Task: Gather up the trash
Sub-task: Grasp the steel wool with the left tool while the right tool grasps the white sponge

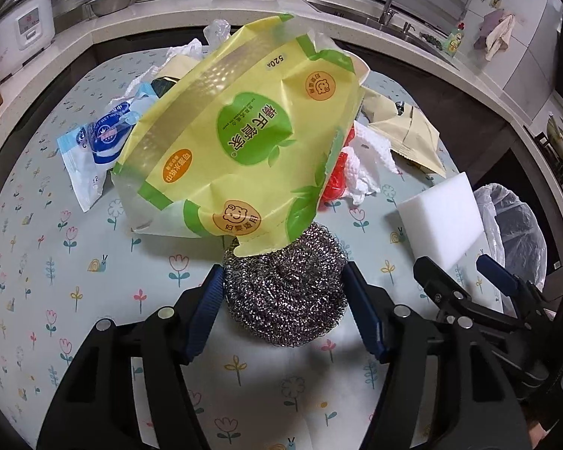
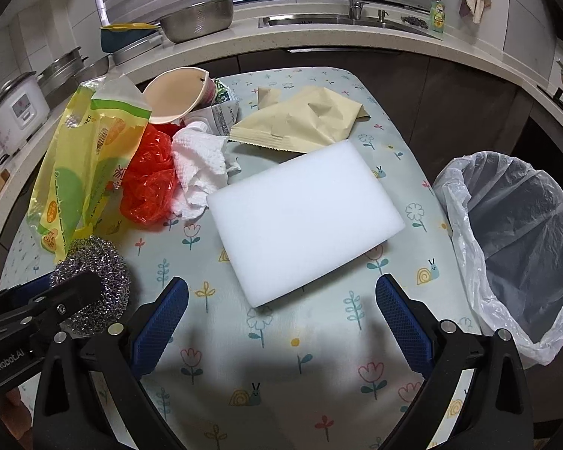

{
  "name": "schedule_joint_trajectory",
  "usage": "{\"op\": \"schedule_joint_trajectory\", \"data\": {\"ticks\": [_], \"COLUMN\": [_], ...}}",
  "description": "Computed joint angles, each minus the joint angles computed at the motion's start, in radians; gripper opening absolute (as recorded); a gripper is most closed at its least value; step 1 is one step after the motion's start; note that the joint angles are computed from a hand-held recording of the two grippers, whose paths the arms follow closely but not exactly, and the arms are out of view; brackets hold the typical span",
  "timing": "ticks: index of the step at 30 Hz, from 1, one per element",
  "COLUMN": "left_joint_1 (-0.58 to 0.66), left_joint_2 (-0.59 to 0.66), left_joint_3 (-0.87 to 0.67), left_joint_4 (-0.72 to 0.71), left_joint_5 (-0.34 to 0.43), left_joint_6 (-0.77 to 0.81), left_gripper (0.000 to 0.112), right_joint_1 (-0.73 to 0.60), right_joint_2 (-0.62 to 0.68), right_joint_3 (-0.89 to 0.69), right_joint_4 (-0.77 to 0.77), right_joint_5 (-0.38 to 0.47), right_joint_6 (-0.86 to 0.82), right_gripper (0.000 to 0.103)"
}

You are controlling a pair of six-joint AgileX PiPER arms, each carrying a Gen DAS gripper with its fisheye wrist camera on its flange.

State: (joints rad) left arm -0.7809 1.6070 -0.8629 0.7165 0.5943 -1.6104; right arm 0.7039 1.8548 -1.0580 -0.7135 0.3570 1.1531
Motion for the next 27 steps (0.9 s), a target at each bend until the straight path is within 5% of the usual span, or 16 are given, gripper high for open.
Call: {"op": "schedule_joint_trajectory", "data": {"ticks": [4, 8, 27], "left_joint_1": [0.011, 0.008, -0.167], "left_joint_2": [-0.007, -0.013, 0.024], "left_joint_3": [0.015, 0.021, -0.146], "left_joint_4": [-0.008, -0.005, 0.021], "left_joint_5": [-0.003, 0.003, 0.142], "left_joint_6": [-0.003, -0.011, -0.004], "left_gripper": [0.061, 0.061, 0.061], "right_joint_1": [-0.018, -0.050, -0.096], "right_joint_2": [0.012, 0.007, -0.291], "right_joint_3": [-0.007, 0.005, 0.253], "right_joint_4": [0.016, 0.161, -0.102], "right_joint_5": [-0.021, -0.073, -0.087], "right_joint_6": [0.009, -0.130, 0.118], "right_gripper": [0.076, 0.039, 0.037]}}
